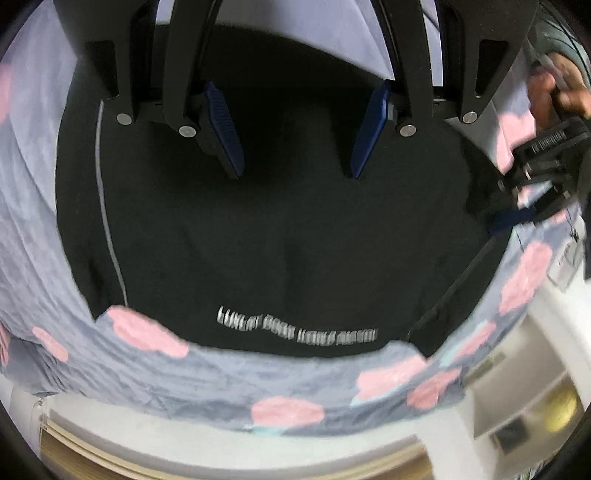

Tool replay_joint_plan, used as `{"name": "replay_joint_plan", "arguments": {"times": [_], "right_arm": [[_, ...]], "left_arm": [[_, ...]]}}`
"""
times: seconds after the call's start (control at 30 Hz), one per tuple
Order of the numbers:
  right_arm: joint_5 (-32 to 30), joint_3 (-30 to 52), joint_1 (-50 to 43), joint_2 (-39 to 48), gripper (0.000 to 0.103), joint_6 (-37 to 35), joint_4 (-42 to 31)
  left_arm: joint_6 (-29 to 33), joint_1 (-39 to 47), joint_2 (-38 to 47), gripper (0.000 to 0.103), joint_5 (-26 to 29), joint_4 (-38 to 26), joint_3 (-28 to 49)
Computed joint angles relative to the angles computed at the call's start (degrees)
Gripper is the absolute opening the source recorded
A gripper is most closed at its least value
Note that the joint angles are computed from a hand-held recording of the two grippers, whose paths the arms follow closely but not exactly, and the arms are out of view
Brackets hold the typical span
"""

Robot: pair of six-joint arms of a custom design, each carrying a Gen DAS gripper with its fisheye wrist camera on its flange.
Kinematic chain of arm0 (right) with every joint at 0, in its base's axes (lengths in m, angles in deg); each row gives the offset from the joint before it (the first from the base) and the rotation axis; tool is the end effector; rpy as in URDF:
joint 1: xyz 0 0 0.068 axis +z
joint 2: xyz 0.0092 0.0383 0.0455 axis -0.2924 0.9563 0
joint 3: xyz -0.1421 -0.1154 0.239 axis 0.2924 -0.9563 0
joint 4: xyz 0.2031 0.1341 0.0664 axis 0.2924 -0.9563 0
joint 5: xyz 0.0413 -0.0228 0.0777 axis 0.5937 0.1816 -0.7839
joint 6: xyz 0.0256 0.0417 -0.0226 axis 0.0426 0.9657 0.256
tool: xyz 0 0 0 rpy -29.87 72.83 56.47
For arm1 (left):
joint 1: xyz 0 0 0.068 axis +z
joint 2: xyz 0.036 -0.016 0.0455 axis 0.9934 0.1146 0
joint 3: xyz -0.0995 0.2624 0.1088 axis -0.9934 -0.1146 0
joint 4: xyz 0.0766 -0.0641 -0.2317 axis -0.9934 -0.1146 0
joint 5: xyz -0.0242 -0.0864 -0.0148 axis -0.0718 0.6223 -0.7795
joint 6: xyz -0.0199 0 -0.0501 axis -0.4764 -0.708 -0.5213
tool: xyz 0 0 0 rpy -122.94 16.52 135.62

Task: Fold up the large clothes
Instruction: 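Grasp the jacket side edge with both tools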

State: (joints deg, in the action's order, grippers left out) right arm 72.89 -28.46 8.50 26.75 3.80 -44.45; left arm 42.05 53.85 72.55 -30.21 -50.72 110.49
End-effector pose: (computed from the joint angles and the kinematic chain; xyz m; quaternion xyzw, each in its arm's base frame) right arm 0.1972 0.0891 0.1536 0.0609 0.9650 0.0631 0.2470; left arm 0.2685 -0.1549 0.1817 0.2148 0.9191 -0.1236 0.3062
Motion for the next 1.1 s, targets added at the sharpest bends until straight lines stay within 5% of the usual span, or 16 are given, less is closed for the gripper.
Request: {"name": "replay_joint_plan", "arguments": {"times": [0.2,0.33,0.5,0.87,1.0,1.1], "right_arm": [[-3.3,-2.5,-1.8,9.2,0.075,1.4,9.1],[-2.1,-2.1,-1.1,9.5,0.078,1.8,8.8],[-1.1,-2.5,-0.1,3.1,0.078,2.4,3.1],[20.3,-0.3,7.4,-15.8,0.085,4.4,-19.7],[18.4,-2.8,0.0,-22.5,0.086,0.2,-21.3],[11.3,-5.1,-12.9,-26.8,0.086,-7.1,-18.7]], "left_arm": [[-1.4,0.8,9.7,0.066,-1.4,1.6,1.3],[-1.7,-1.6,10.1,0.066,-5.9,2.6,1.2],[0.6,2.4,7.1,0.066,1.0,0.2,1.0],[4.5,10.1,-4.2,0.066,2.9,-5.7,1.6],[6.7,14.6,-4.7,0.066,3.6,-5.1,1.9],[7.9,16.6,-3.5,0.067,3.9,-5.3,3.2]]}}
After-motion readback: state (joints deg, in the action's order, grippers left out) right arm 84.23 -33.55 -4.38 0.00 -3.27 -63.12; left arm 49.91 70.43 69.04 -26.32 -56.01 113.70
